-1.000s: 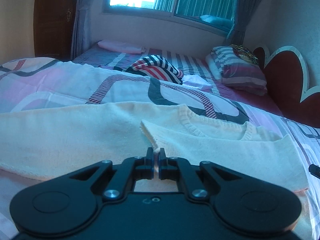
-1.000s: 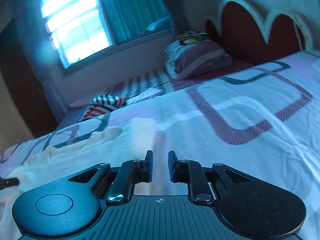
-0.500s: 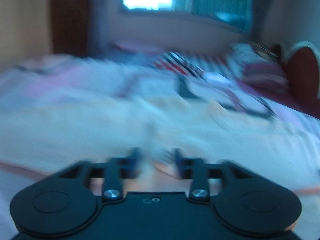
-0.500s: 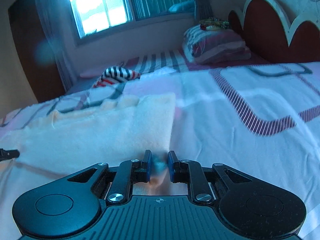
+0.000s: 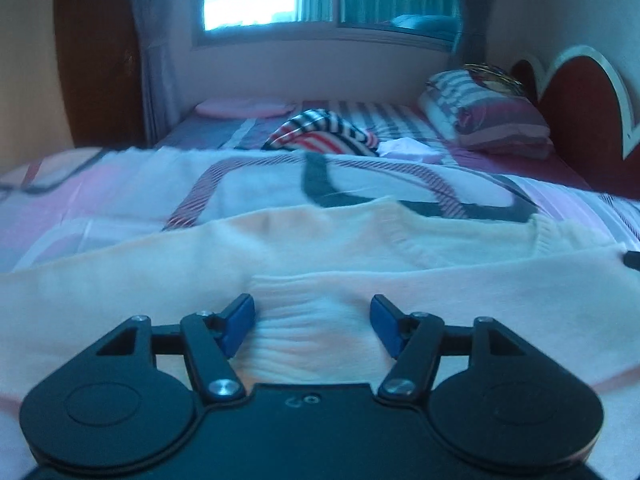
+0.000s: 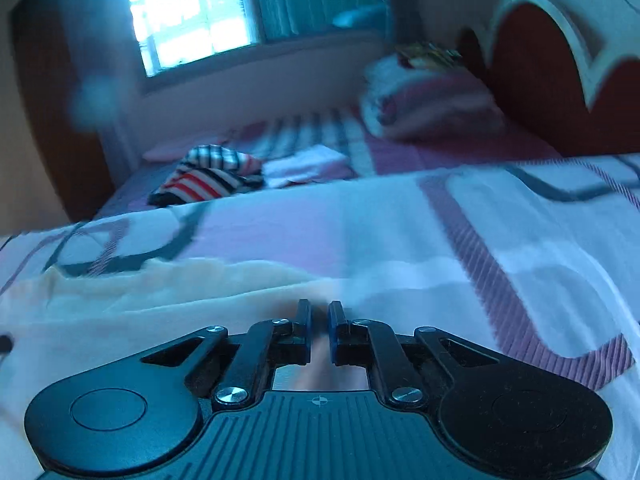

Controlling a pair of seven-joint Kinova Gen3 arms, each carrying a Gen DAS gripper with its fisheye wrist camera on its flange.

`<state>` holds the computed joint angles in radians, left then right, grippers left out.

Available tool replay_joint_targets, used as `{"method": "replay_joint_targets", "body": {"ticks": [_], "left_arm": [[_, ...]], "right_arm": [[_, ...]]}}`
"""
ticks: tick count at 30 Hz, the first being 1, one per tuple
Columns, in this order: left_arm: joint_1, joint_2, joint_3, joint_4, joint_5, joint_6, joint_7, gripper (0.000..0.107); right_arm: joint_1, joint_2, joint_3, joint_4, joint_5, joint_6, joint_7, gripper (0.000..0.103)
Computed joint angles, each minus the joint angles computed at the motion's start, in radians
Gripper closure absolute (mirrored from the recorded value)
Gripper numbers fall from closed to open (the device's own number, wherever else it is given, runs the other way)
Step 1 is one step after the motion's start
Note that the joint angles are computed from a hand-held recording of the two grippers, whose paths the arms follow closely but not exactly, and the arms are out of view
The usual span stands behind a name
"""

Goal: Fold small clothes

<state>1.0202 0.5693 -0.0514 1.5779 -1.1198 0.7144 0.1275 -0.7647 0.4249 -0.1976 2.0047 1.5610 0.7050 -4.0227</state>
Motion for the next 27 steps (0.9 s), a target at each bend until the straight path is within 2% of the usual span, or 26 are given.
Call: {"method": "replay_joint_targets", "body": {"ticks": [2,4,6,8,10,12,14,16,18,19,20,22,25,27], "left_arm": [[0.011,-0.02,0.001,0.016,-0.026,0.01,0.035,0.048],[0.048,-0.041,-0.017,0.04,-0.057,0.005,0.061,0.046],[0.029,-0.036,0.032,0.025,-0.052,0.028,0.024,0.044],[-0.015,-0.008,0.094,0.004,-0.029,0.043,-0.023,0.041],[-0.022,0.007,0.123,0.0,-0.069,0.08,-0.006,0.039],[-0.051,-0.011,0.157,0.034,-0.122,0.071,0.055,0.04],[-0.028,-0.07,0.117,0.123,-0.188,0.02,0.137,0.039],[0.038,-0.134,0.026,0.216,-0.193,-0.011,0.218,0.038],[0.066,-0.2,-0.008,0.309,-0.193,0.015,0.299,0.04],[0.058,-0.233,0.002,0.355,-0.183,0.05,0.331,0.041],[0.06,-0.268,-0.007,0.401,-0.161,0.083,0.35,0.044],[0.1,-0.332,-0.078,0.494,-0.111,0.156,0.425,0.051],[0.102,-0.459,-0.197,0.633,-0.052,0.161,0.547,0.054],[0.025,-0.547,-0.206,0.726,-0.086,0.11,0.629,0.063]], "right_arm": [[-0.019,-0.03,0.019,0.013,-0.008,-0.012,0.027,0.095],[-0.101,-0.066,0.042,0.036,-0.018,0.041,0.022,0.095],[-0.14,-0.077,0.005,0.034,-0.06,0.088,0.045,0.095],[-0.128,-0.054,-0.058,0.006,-0.119,0.11,0.102,0.095],[-0.169,-0.002,-0.05,-0.044,-0.187,0.156,0.159,0.095],[-0.179,0.037,-0.059,-0.112,-0.242,0.22,0.212,0.095],[-0.222,0.032,-0.024,-0.142,-0.272,0.248,0.2,0.095],[-0.297,0.016,0.029,-0.146,-0.281,0.268,0.156,0.095],[-0.321,0.013,0.007,-0.172,-0.316,0.32,0.177,0.093],[-0.333,0.013,0.003,-0.185,-0.337,0.332,0.195,0.088],[-0.345,0.014,0.0,-0.195,-0.353,0.34,0.206,0.074],[-0.377,0.03,-0.004,-0.24,-0.398,0.37,0.241,0.056],[-0.431,0.054,0.007,-0.277,-0.407,0.376,0.204,0.056],[-0.458,0.081,0.019,-0.32,-0.42,0.382,0.174,0.056]]}}
